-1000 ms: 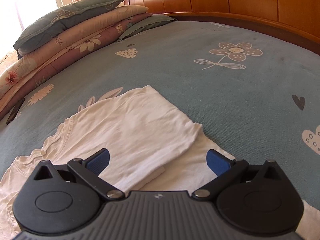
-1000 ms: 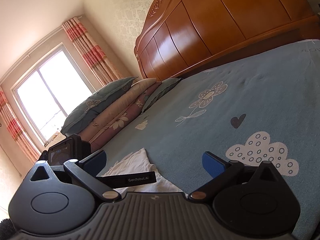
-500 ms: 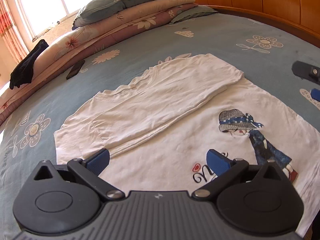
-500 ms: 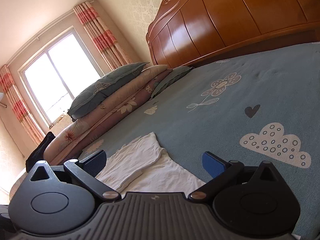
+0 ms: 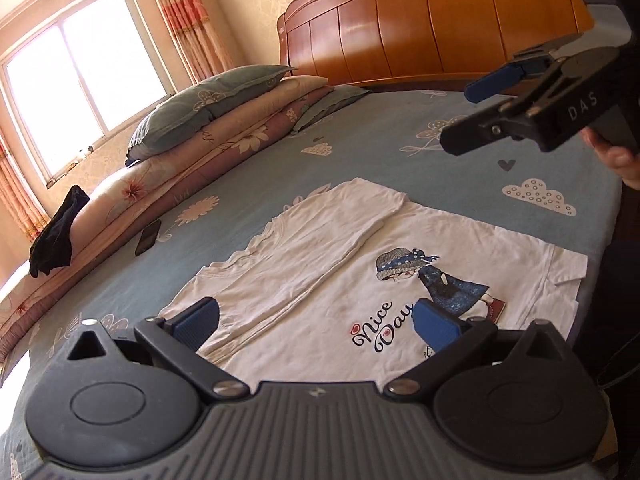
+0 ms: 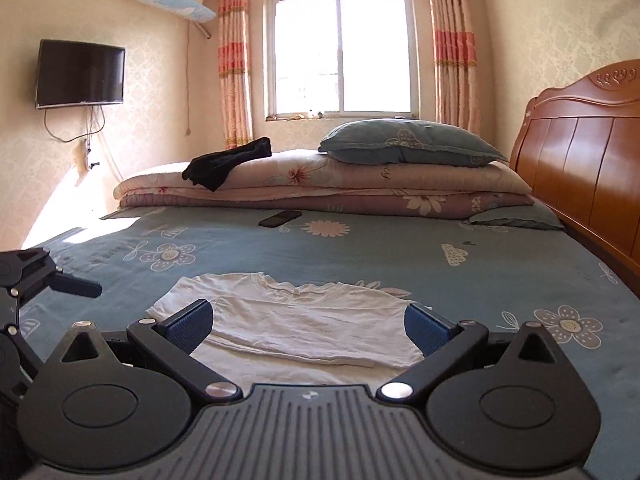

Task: Fold clothes

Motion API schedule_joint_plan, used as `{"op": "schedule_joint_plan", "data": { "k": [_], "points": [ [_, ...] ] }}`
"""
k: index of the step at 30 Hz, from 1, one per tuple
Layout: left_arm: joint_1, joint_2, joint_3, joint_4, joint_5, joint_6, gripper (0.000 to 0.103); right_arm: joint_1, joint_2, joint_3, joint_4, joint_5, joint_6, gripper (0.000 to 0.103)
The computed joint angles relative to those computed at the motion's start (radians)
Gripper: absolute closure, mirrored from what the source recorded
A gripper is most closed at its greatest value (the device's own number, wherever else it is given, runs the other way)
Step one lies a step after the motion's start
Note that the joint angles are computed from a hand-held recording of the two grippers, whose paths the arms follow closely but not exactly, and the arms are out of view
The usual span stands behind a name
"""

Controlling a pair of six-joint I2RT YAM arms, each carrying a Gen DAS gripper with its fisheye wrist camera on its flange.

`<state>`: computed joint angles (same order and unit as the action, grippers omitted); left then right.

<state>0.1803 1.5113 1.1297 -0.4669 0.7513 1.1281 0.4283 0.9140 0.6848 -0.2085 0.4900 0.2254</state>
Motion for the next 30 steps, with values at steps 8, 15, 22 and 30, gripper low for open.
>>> {"op": "schedule_joint_plan", "data": {
  "k": [8, 15, 22, 30],
  "points": [
    [0.086, -0.039, -0.302, 0.168, -0.08, 0.245, 0.001, 0.123, 0.11, -0.03, -0.105, -0.009, 0.138, 0.0],
    [0.159, -0.061, -0.498, 0.314, -0.017, 0.52, 0.001, 0.21, 0.224, -0.027, -0.096, -0.008, 0.19, 0.0],
    [0.167, -0.034, -0.561, 0.424, 0.0, 0.577, 0.001, 0.267, 0.346, 0.046, -0.125, 0.012, 0.138, 0.0],
    [0.18, 0.004, -0.508, 0.418, 0.001, 0.606, 0.001, 0.267, 0.388, 0.091, -0.157, 0.014, 0.085, 0.0]
  ]
}}
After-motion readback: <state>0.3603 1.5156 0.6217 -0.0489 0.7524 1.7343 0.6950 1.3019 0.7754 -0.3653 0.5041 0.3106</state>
